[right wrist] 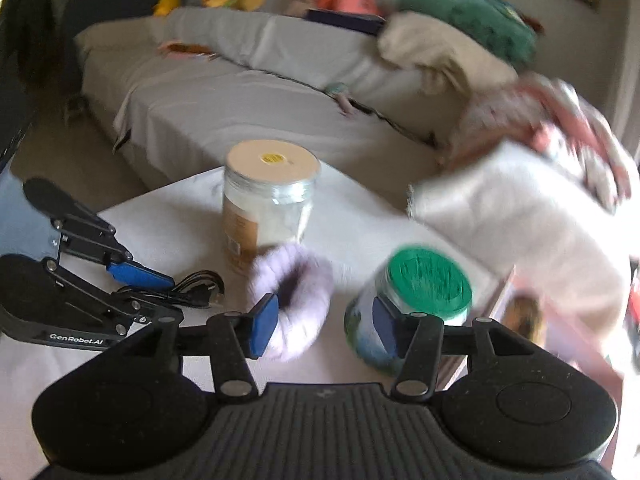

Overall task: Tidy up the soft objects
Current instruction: 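Grasp the lavender fuzzy scrunchie with the right gripper and lift it, then lower the scrunchie into the pink box with the right gripper while the left gripper drops the cable in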

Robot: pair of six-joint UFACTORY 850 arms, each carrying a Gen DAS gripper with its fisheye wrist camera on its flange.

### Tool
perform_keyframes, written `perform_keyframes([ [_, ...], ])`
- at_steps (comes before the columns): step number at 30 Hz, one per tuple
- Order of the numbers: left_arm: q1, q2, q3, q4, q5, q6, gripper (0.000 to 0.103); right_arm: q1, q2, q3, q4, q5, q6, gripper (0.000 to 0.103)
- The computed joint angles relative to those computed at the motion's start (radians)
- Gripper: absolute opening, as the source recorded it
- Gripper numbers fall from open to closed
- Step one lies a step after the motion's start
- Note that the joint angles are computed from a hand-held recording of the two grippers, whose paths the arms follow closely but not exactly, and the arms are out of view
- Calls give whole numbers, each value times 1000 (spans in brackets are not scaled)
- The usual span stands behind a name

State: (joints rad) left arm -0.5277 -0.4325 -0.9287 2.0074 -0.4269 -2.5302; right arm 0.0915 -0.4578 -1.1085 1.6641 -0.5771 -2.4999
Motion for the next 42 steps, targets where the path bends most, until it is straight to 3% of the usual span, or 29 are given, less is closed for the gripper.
perform_keyframes([
  [5, 2, 0, -11, -38, 13, 20, 25, -14, -9, 21, 19, -5, 22, 54],
  [11, 5, 11, 24, 72, -16, -107, 19, 32, -42, -12, -37, 9, 101, 65],
  [14, 11, 18, 42, 155, -24, -206, 18, 70, -65, -38, -23, 54, 139, 65],
  [16, 14, 20, 47, 180, -25, -236, 18, 90, -76, -50, -22, 86, 150, 55],
  [17, 15, 21, 49, 186, -24, -242, 18, 97, -77, -52, -22, 102, 147, 41],
  [18, 15, 22, 50, 188, -23, -243, 18, 104, -74, -51, -19, 120, 134, 36],
  [23, 22, 25, 56, 229, -22, -280, 18, 112, -60, -56, -90, 148, 204, 28],
  [30, 52, 49, 83, 281, -38, -341, 17, 105, -53, -87, -161, 136, 322, 25],
  [34, 97, 105, 91, 191, -75, -226, 17, 87, -28, -102, -100, 103, 298, 25],
  [39, 165, 191, 40, 124, -153, -111, 17, 34, 21, -135, -33, 10, 288, 25],
  [42, 185, 204, -29, 195, -144, -151, 17, -21, 48, -152, 0, -48, 293, 25],
])
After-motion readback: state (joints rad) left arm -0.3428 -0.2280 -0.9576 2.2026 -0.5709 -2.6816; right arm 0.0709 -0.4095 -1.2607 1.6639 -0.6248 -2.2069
